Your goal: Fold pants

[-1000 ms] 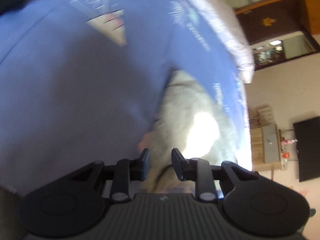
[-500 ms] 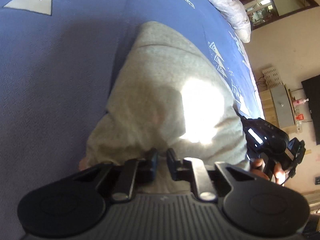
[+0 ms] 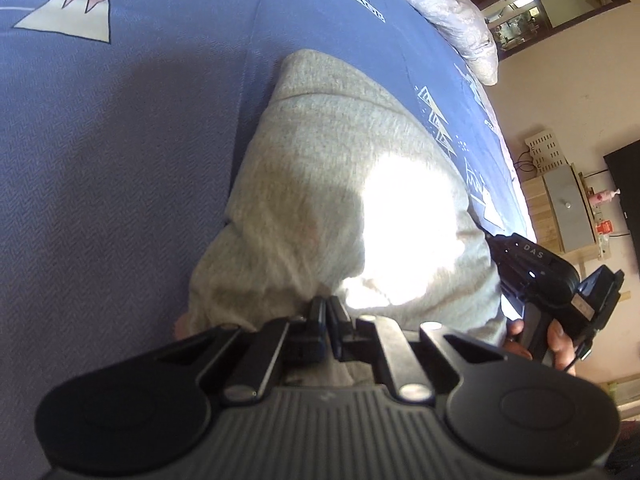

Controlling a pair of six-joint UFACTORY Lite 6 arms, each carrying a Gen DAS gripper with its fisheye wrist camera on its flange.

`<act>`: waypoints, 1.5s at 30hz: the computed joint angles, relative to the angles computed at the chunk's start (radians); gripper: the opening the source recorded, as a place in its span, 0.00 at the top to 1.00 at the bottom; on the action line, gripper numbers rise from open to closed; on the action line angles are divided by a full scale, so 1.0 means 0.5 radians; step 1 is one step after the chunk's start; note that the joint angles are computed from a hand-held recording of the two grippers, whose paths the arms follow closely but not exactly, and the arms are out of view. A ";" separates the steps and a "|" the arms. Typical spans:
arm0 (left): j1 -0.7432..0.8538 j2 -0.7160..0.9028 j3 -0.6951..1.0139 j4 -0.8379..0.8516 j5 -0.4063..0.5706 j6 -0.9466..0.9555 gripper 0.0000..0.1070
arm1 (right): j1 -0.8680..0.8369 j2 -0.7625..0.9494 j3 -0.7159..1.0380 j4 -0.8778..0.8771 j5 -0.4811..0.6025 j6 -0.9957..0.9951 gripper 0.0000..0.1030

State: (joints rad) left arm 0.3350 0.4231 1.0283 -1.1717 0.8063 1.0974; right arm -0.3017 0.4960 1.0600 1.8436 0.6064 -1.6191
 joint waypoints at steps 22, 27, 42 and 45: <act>-0.253 -0.263 -0.149 0.067 -0.345 -0.026 0.94 | 0.205 -0.196 -0.245 0.575 -0.240 -0.668 1.00; -0.266 -0.259 -0.137 0.114 -0.360 -0.053 0.94 | 0.131 -0.260 -0.322 0.467 -0.141 -0.523 1.00; -0.515 -0.465 -0.282 0.215 -0.666 -0.156 0.94 | -0.079 -1.306 -1.036 0.126 -0.020 -0.279 0.74; -0.570 -0.513 -0.322 0.229 -0.730 -0.172 0.94 | 0.075 -1.071 -0.935 0.231 -0.149 -0.371 0.74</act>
